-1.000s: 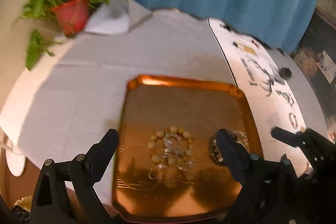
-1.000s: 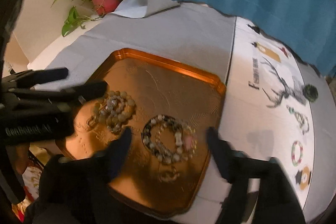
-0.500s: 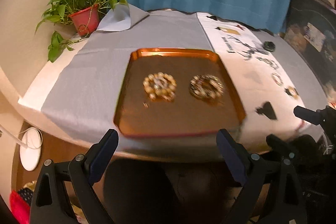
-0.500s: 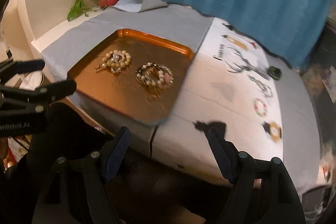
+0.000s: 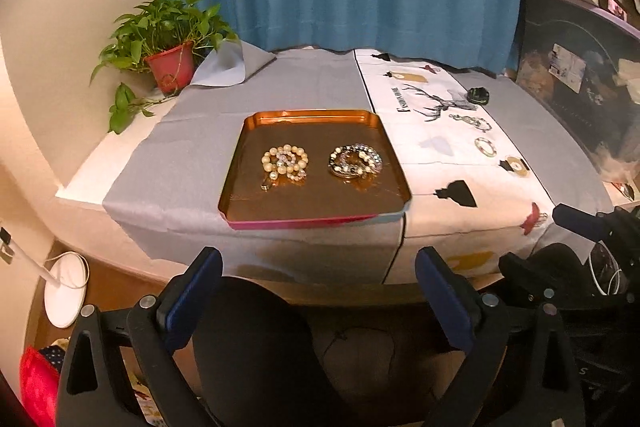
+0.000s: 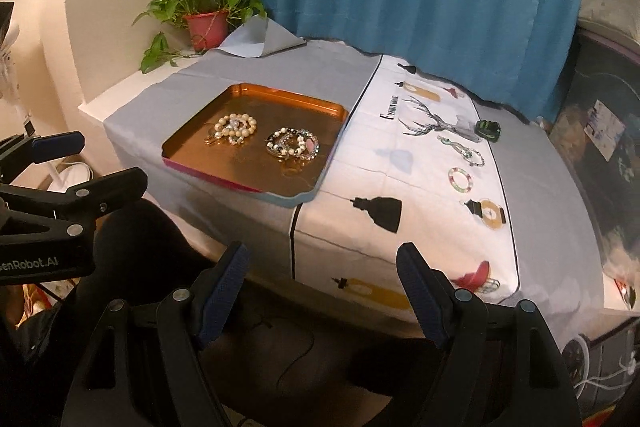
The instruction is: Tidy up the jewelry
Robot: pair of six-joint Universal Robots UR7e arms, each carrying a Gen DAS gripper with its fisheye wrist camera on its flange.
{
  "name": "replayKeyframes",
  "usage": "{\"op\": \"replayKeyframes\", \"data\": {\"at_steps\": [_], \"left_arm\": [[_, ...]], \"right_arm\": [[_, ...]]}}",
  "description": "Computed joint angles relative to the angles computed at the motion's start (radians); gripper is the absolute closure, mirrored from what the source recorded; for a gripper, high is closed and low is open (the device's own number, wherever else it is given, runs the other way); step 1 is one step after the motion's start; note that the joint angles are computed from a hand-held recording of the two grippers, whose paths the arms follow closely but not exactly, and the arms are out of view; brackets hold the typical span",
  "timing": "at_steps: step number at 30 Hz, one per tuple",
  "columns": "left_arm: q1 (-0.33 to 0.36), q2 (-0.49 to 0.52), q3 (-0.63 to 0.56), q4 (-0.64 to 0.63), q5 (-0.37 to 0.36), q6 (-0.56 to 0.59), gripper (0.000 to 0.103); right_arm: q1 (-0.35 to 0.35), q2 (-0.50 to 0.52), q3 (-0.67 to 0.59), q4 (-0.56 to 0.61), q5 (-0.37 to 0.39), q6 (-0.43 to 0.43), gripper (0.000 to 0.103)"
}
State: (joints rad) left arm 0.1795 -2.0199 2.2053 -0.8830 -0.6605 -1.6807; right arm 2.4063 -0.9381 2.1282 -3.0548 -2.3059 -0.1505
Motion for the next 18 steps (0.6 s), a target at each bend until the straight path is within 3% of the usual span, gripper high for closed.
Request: {"op": "replayKeyframes", "data": {"at_steps": [8,18], "left_arm": [[-0.07,0.024,-0.009,0.049,-0.028,-0.049,0.007],[-0.095,0.025,-0.011,0.066,-0.041,-0.073,0.007]], "right_arm": [[0.013,-0.049,0.047,-0.027,-0.013,0.029,0.026],[0.021,-0.067,0.059,-0.027,-0.02,0.043,0.025]]}}
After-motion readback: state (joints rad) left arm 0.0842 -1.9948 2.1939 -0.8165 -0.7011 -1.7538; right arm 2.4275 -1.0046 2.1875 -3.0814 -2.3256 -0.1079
